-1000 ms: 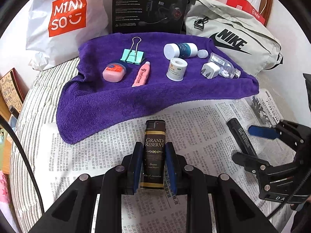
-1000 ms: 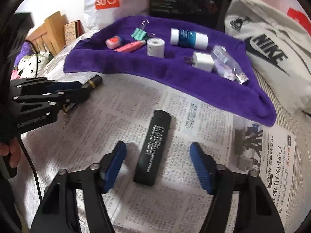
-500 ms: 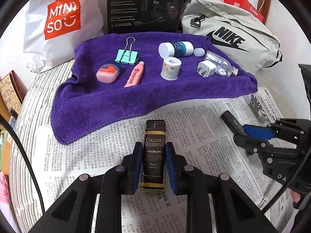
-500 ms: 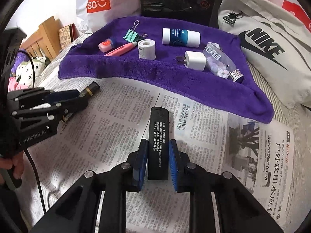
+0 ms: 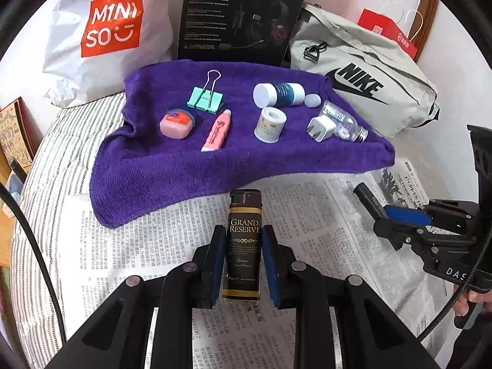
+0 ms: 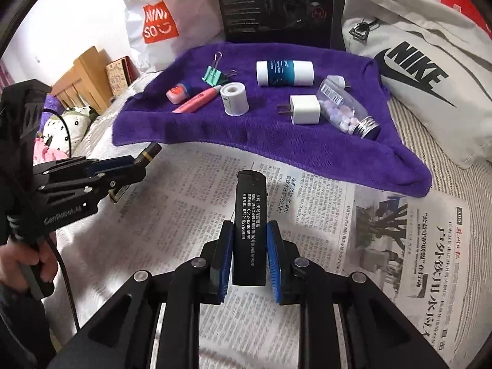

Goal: Organize rigid objects
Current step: 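Carry the bottle and black stick onto the purple towel and open both grippers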

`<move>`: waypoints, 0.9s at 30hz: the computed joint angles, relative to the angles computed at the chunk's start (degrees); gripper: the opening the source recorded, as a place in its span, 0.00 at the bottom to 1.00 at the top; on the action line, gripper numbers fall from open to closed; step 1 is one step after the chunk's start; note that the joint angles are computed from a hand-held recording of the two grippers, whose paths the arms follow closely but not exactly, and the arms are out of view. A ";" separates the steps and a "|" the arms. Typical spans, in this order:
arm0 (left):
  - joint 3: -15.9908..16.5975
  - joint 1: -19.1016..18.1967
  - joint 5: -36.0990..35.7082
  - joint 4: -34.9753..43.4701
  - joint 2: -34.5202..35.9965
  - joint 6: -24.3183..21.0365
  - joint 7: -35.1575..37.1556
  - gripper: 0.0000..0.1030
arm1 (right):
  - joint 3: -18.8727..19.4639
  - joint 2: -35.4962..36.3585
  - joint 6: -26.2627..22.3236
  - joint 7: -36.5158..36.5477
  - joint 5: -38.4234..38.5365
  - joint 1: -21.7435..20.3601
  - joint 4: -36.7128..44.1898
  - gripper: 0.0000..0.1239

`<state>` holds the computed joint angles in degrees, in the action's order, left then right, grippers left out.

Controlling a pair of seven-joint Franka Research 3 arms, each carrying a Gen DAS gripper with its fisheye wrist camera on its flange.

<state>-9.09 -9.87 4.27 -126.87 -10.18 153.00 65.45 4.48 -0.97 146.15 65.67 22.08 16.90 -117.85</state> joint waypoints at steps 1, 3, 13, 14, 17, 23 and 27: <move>-0.04 0.05 0.14 0.17 -0.05 -0.23 -0.08 0.22 | -0.09 -0.15 -0.17 -0.24 0.50 -0.05 0.07 0.17; -0.23 0.29 0.93 0.67 -0.02 -0.55 -0.71 0.22 | -0.24 -0.03 -0.90 -0.83 1.36 -0.17 0.71 0.17; 0.03 1.03 1.26 7.15 3.35 -3.11 0.78 0.22 | -0.31 3.89 -3.19 -2.36 2.58 -0.71 8.68 0.17; -0.03 1.17 1.53 7.97 3.93 -3.28 0.81 0.22 | -0.26 4.72 -3.61 -2.42 2.68 -0.78 9.99 0.18; -0.08 1.60 1.84 10.04 5.48 -3.60 1.10 0.22 | -0.18 8.15 -4.87 -1.87 2.33 -0.99 14.93 0.18; 0.07 2.45 1.32 12.15 7.54 -3.71 2.07 0.22 | -0.09 17.70 -7.80 2.34 -1.42 -0.52 27.01 0.18; 0.25 3.05 0.57 12.94 8.54 -3.29 3.07 0.22 | 0.24 22.95 -10.61 4.72 -2.55 -0.19 33.68 0.18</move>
<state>-8.84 -6.82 4.84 -113.93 -1.64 149.71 68.52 4.72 21.97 135.54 70.38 19.53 16.71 -84.16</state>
